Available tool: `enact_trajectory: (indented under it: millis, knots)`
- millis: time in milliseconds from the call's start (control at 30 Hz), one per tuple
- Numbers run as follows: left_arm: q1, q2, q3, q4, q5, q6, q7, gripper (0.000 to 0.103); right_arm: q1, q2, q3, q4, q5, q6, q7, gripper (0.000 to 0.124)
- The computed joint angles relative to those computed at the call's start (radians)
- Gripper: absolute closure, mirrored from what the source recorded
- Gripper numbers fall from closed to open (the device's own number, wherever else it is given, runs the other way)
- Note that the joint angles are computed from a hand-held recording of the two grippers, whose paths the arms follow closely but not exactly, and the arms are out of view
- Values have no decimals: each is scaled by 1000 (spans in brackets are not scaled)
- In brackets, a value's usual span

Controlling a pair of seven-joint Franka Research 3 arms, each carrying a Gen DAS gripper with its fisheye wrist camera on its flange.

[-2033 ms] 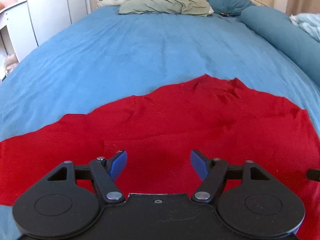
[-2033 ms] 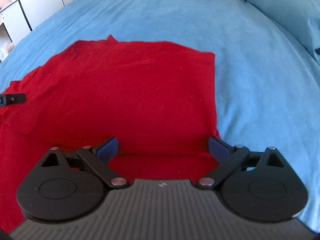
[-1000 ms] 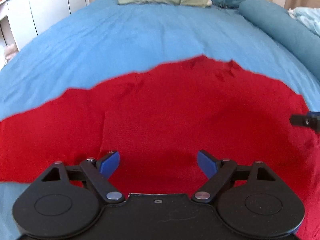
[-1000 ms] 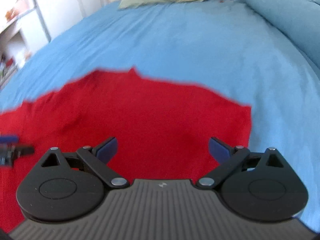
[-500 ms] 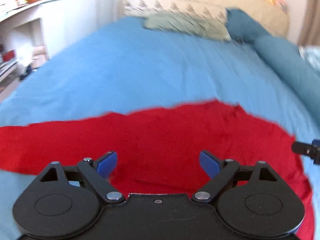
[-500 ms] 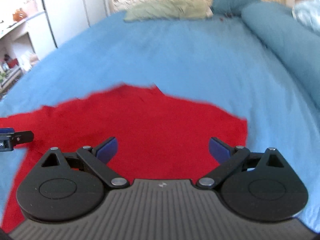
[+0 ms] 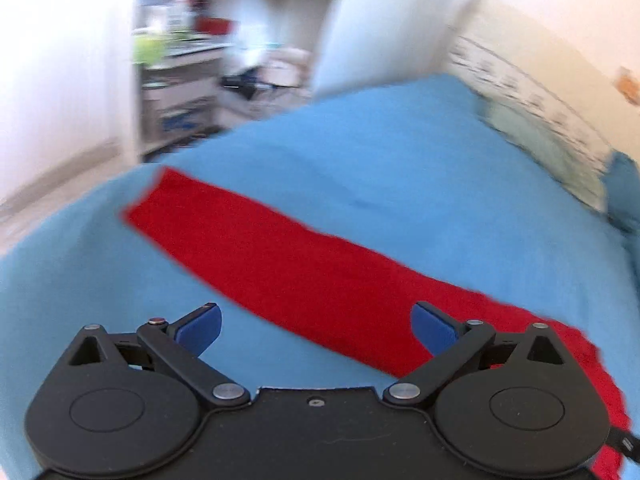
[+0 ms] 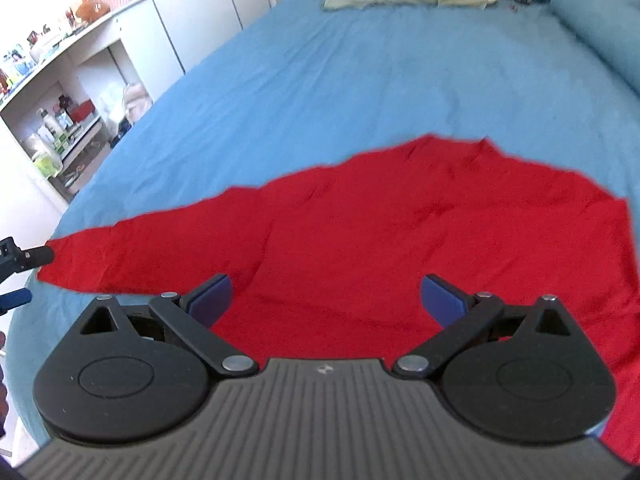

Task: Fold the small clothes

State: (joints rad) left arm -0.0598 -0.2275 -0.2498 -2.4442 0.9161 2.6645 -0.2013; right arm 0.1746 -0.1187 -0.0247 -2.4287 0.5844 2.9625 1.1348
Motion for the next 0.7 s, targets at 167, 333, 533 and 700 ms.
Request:
enact_trajectory:
  millis: [167,333,533,700]
  knots:
    - [79,8,70,-71,-10,44,-17,31,-39,44,85,-19,-281,44,331,21]
    - [139,78,99,-66,13,133,-16,46,-60,47,107,-32,-527,49,576,21]
    - [159,140,114,-11,132,129,-74,57,-86,60,112,-32,-786,52,841,21]
    - [141,174,141,29,98,101,-13,97,-82,65,85,-46,-791,75,919,21]
